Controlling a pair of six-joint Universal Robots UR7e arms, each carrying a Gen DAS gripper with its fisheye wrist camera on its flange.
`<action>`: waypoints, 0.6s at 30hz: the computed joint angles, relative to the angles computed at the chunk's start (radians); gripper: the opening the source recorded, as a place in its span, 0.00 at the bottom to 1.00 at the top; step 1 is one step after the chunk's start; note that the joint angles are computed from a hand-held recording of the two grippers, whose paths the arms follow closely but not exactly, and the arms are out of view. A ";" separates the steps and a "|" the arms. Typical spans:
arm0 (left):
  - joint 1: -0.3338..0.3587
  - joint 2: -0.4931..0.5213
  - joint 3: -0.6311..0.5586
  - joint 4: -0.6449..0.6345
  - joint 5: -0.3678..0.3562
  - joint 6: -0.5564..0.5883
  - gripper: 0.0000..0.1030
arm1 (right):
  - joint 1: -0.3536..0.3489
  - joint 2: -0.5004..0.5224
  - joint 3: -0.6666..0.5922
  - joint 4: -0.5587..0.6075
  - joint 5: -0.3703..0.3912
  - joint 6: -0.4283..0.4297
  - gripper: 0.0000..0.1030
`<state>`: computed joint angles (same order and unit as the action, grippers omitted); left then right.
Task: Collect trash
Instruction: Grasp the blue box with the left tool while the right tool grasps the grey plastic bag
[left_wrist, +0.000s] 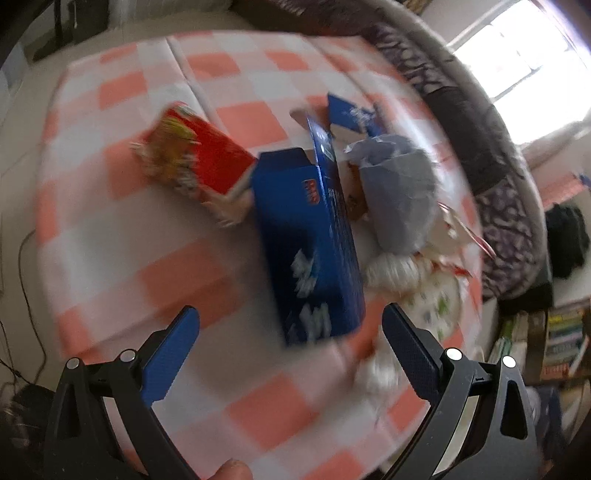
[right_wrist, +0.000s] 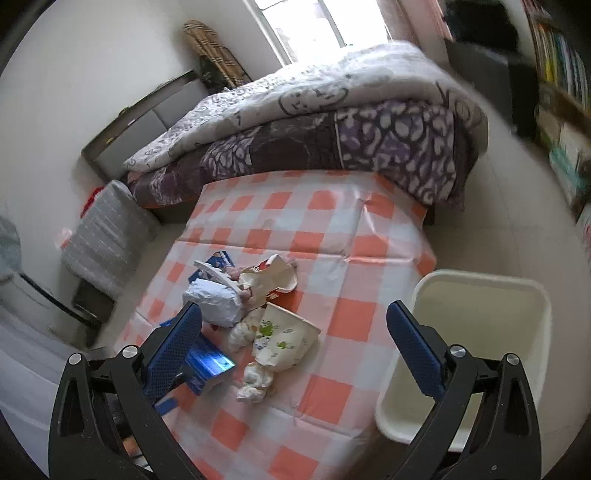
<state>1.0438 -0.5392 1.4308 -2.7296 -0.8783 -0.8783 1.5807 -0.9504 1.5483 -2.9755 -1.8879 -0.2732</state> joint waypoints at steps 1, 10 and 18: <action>0.009 0.018 -0.035 0.026 -0.003 -0.008 0.93 | -0.004 0.004 -0.017 0.030 0.006 0.020 0.93; -0.001 0.031 -0.081 0.097 0.039 0.094 0.29 | -0.010 0.069 -0.110 0.135 -0.019 0.099 0.93; -0.109 -0.153 0.248 -0.232 0.051 0.307 0.28 | 0.060 0.182 -0.079 -0.104 -0.136 -0.319 0.93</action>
